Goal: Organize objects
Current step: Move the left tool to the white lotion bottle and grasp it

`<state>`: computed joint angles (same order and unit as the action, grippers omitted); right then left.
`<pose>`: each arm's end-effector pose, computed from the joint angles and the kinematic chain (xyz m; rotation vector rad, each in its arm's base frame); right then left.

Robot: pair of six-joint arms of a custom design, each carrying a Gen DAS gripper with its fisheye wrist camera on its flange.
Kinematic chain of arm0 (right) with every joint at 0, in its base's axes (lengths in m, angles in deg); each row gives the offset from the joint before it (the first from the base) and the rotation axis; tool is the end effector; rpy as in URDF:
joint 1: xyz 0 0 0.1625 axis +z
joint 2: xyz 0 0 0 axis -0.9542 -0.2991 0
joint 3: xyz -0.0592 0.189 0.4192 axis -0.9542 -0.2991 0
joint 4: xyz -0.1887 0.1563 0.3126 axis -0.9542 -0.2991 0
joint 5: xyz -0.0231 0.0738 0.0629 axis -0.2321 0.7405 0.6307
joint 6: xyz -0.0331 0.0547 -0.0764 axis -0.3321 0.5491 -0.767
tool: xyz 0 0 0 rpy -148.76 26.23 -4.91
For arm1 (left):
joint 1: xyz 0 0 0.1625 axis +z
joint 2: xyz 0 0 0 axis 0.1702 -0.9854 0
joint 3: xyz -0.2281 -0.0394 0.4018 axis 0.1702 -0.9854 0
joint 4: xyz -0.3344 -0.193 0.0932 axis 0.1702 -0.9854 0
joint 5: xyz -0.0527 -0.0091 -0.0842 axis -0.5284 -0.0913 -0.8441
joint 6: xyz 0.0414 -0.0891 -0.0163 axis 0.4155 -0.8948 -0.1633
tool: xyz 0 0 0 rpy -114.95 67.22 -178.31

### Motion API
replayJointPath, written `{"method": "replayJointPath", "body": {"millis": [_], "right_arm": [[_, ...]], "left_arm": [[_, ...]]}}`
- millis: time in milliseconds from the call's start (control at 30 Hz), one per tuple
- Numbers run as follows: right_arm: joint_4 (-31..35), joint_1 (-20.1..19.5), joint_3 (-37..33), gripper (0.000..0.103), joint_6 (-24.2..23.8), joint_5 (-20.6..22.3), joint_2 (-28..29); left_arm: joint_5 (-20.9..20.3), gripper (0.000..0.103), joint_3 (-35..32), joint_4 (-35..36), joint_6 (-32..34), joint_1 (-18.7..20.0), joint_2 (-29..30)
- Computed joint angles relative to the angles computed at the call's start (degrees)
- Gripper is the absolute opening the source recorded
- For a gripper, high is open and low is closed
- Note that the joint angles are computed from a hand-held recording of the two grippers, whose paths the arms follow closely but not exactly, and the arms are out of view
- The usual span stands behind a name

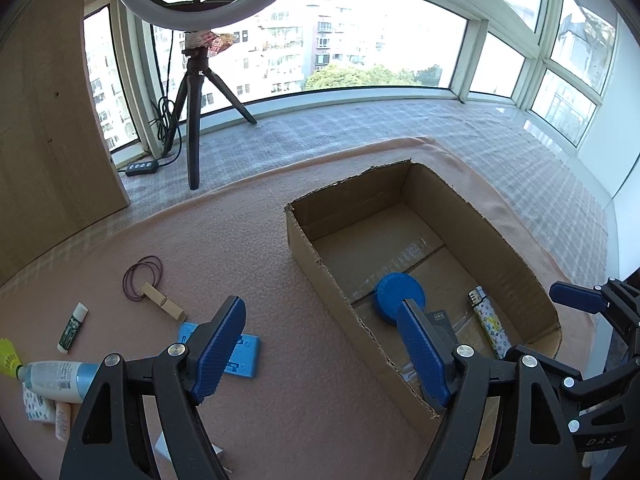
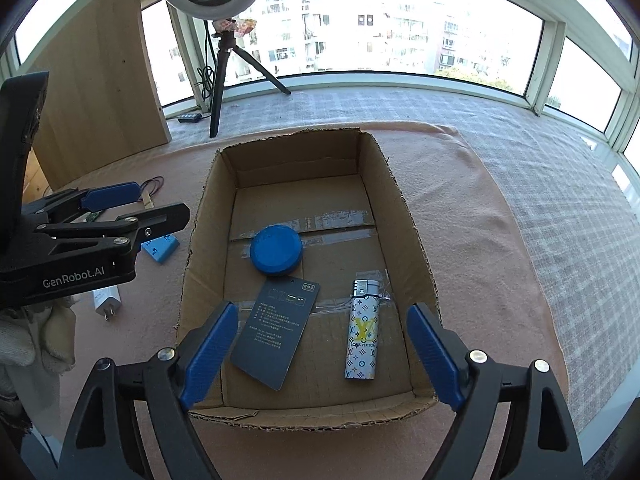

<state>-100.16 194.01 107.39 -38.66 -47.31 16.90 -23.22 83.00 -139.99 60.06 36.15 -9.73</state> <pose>0.3580 -0.4495 0.1105 0.6868 -2.4012 0.5131 -0.1719 -0.4775 0.2288 0.4210 2.3559 -0.7379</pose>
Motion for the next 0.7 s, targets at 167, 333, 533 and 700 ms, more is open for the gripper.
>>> {"method": "replayJointPath", "body": {"millis": [167, 333, 533, 700], "right_arm": [[-0.09, 0.94, 0.02, 0.084, 1.07, 1.11, 0.40], [0.46, 2.09, -0.60, 0.084, 2.35, 3.08, 1.61], [1.06, 3.73, -1.36, 0.084, 4.27, 5.52, 3.60], [1.57, 4.98, -1.51, 0.083, 5.99, 6.86, 4.70]], "left_arm": [[0.93, 0.081, 1.95, 3.16, -2.08, 0.01, -4.45], [2.74, 0.081, 3.98, 8.39, -4.56, 0.64, -10.53], [5.44, 0.081, 4.34, 18.00, -8.63, 3.02, -17.93], [6.41, 0.081, 3.20, 25.23, -11.14, 6.76, -22.79]]}}
